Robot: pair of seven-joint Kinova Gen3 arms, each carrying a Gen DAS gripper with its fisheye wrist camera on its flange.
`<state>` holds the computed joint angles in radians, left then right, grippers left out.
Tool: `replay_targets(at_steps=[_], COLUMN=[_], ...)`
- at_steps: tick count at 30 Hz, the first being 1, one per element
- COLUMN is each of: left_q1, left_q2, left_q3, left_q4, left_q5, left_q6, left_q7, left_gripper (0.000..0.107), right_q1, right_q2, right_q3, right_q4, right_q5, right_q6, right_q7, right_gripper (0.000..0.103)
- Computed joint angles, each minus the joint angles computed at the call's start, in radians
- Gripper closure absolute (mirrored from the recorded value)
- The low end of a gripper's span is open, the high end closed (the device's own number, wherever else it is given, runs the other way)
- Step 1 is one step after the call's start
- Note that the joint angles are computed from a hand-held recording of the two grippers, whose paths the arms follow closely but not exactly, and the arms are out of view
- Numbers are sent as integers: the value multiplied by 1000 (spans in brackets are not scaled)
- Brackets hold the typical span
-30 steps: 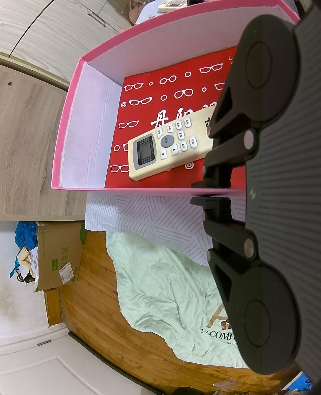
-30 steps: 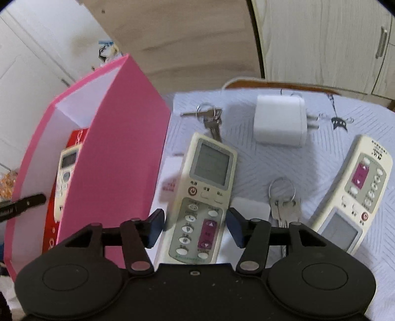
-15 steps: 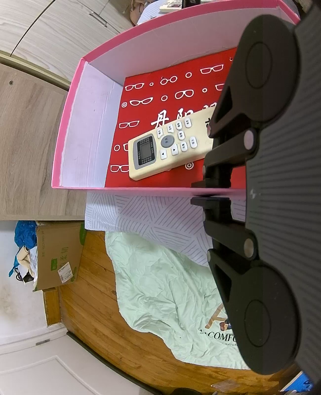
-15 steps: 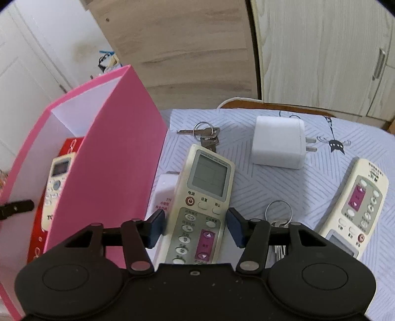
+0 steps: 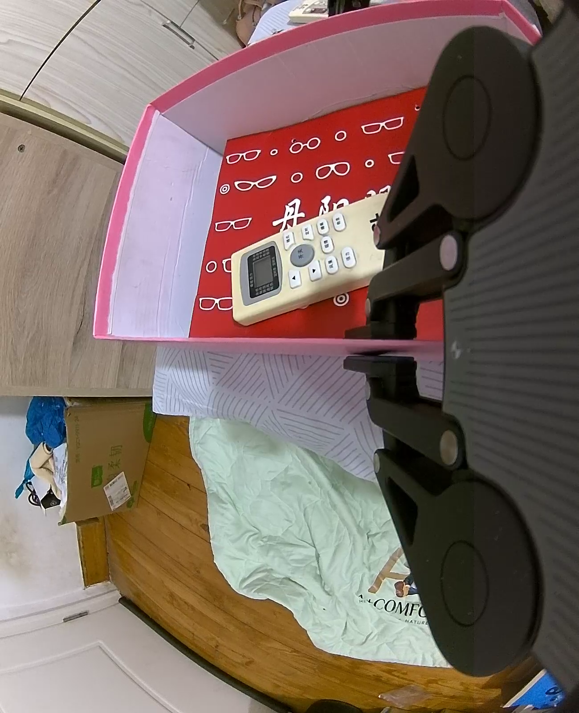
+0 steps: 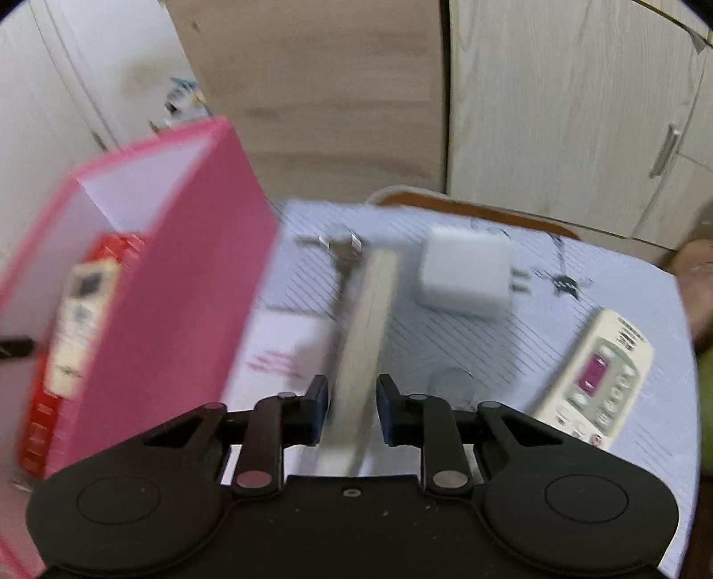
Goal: Organize rigid objects
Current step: 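Grasp the white remote with the grey screen using the right tool, then lower the white remote into the pink box beside the TCL remote and release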
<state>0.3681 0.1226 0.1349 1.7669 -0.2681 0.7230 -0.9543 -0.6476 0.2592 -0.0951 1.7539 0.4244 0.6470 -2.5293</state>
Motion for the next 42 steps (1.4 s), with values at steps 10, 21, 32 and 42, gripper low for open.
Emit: replay_targets(at_steps=[10, 21, 32, 42], left_q1=[-3, -32, -89, -110], left_q2=[0, -4, -13, -17], left_q3=[1, 0, -7, -10], left_q4=[1, 3, 7, 10], left_q5=[9, 87, 204, 247], left_q6=[-3, -13, -27, -31], left_q7=[-4, -52, -156, -198], left_gripper=[103, 102, 100, 100], right_q1=[240, 362, 406, 103], right_q2=[-71, -195, 118, 123], right_q3=[-332, -531, -793, -537], right_q4=[65, 136, -100, -170], right_q5=[290, 487, 370, 406], right_q6=[-19, -283, -25, 86], right_q7=[-281, -333, 108, 264], right_gripper=[83, 82, 82, 83])
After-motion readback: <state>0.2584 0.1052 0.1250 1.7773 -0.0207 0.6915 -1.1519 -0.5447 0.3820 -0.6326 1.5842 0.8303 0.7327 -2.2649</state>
